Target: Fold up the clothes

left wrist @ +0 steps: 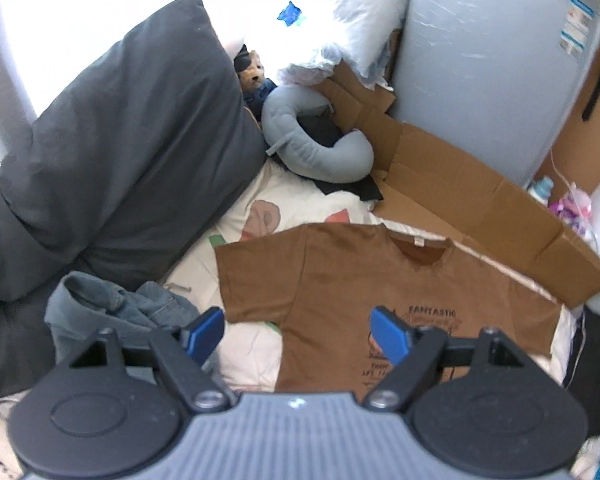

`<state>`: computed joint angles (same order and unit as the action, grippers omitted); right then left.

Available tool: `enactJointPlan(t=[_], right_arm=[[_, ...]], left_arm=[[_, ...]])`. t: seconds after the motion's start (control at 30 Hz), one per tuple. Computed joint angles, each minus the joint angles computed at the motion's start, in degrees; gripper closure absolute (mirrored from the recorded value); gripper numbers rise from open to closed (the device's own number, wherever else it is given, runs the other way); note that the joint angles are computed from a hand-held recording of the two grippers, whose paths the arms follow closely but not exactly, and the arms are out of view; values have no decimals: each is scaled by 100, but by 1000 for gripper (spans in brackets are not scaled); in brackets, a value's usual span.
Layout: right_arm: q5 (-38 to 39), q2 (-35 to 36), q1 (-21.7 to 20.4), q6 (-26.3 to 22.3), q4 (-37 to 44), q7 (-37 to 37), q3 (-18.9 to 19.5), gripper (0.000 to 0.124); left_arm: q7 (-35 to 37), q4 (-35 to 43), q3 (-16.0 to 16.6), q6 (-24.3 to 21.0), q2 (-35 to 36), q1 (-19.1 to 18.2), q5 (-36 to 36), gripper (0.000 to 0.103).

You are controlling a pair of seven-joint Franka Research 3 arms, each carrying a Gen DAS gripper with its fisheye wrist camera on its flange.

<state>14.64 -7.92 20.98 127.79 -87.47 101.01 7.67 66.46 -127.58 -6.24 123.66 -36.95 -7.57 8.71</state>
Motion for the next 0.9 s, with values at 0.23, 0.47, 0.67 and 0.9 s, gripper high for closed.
enactJointPlan(t=[0.23,0.47,0.67,0.9], right_arm=[[216,-574,42,324,-1181,-344,28,60],[135,-1016,28,863,-2106,-224,151,60],[185,-1325,102,1474,-2822,-175,225,60],[-130,-1516,87,1622,-3343,-108,320,60]], left_arm=[[-188,-307,2,-60,-447,-8,-10,18],[-151,-880,32,133,-845,-97,8,18],[-223,-1409,-12,283,-1176,-194,-23,18],[-628,-1987,-91,543,-1430,-282,-99,19]])
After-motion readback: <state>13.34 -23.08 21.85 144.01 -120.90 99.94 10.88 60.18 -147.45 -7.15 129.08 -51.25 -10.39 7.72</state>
